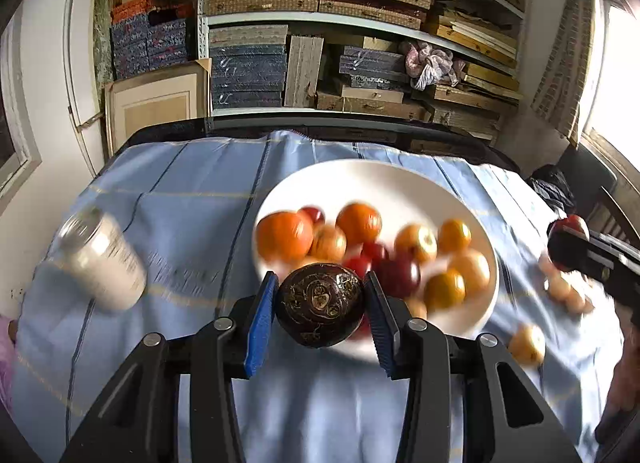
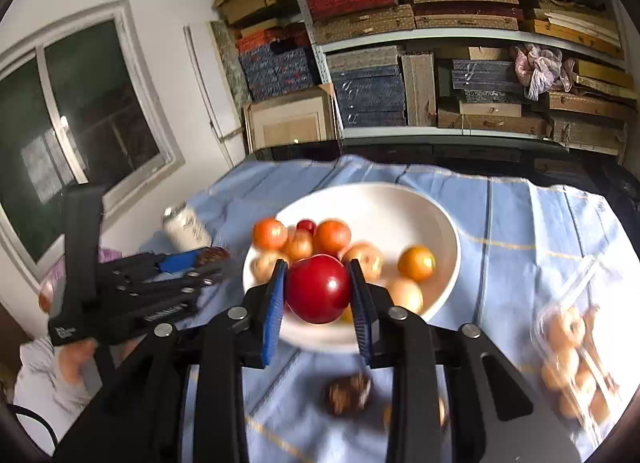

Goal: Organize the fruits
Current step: 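Carry both fruits over the white plate and open both tools, then lift both open tools away from the plate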

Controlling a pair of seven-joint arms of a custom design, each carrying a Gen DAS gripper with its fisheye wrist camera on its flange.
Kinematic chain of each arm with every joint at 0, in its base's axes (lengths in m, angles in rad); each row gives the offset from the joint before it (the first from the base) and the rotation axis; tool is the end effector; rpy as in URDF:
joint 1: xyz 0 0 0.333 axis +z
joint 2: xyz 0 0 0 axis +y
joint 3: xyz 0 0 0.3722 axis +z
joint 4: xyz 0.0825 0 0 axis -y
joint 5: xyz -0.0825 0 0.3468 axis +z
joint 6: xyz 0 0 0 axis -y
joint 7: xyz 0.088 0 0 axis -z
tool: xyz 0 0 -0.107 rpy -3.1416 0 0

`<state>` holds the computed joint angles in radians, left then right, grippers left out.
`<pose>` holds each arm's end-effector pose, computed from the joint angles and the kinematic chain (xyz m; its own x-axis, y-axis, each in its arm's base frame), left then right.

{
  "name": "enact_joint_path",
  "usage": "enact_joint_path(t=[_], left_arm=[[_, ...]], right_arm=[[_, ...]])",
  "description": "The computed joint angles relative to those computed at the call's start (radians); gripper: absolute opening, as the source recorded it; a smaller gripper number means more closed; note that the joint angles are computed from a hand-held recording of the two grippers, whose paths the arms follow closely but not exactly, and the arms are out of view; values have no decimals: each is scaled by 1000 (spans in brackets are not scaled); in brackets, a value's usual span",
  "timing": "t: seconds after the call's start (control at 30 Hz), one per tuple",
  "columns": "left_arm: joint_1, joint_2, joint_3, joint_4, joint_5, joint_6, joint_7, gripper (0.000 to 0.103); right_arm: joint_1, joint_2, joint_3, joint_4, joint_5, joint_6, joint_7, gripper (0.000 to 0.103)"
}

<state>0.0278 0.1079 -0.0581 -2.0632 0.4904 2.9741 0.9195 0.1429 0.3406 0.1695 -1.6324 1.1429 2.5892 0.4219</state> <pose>0.5871 -0.0487 0.5489 0.1401 -0.9873 0.0751 -0.6661 -0.1501 -0.7306 0.6596 0.1753 0.5516 0.6598 -0.6970 -0.2808 -0.5448 -0.1863 -0.8176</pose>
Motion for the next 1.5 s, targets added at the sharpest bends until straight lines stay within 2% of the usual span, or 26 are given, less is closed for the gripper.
enact_joint_path(t=[0.13,0.27,0.47,0.53,0.57,0.6,0.63,0.67,0.7,0.8,0.87,0.97,1.0,1.03,1.07,1.13,1.23,1.33,1.4,1.5], left_arm=[[-11,120,-15,196,-45,-120,62,44],[-18,255,-32,407,-111,-240,130,44],[-31,458,-47,710,-200,-425,198,44],[-35,489,-49,747,-221,-449,207,44],[-37,490,-48,744,-226,-444,208,44],[-42,486,-44,733,-223,-430,205,46],[-49,470,-33,706,-212,-407,192,57],[-53,449,-24,671,-204,-378,177,70],[-50,414,-19,615,-197,-327,161,71],[-35,328,-21,495,-195,-240,138,71],[-19,244,-25,374,-199,-167,126,72],[-30,124,2,200,-144,-95,77,73],[-46,80,23,131,-92,-73,37,74],[-56,51,34,87,-46,-66,1,80],[-67,23,46,43,16,-60,-47,84],[-79,-20,51,-29,144,-46,-148,84],[-78,-47,20,-84,278,-31,-229,84],[-84,-41,-14,-98,366,-9,-260,84],[-104,-20,-25,-77,433,-28,-294,84],[-141,8,-21,-39,596,-64,-406,84]], right_arm=[[30,121,-23,144,-141,-7,150,29],[32,228,-15,258,-259,-33,267,30],[18,290,15,311,-361,-40,328,30],[11,287,30,297,-365,-20,325,36],[2,288,40,297,-355,-15,328,46],[-2,288,43,299,-351,-14,339,65],[-20,281,62,292,-319,-4,330,71],[-34,272,78,282,-293,7,312,71],[-46,256,92,268,-267,20,284,71],[-81,191,132,207,-165,51,177,71],[-105,140,149,159,-76,43,99,71],[-151,36,171,54,93,24,-66,84],[-160,8,170,23,140,17,-110,90],[-176,-35,169,-25,198,1,-171,93],[-180,-64,159,-60,220,-16,-198,93],[-170,-106,132,-119,239,-17,-231,93],[-151,-158,92,-215,305,28,-334,93],[-142,-173,50,-283,440,48,-483,93],[-133,-161,19,-294,462,36,-503,93],[-105,-134,-32,-285,409,47,-439,93]])
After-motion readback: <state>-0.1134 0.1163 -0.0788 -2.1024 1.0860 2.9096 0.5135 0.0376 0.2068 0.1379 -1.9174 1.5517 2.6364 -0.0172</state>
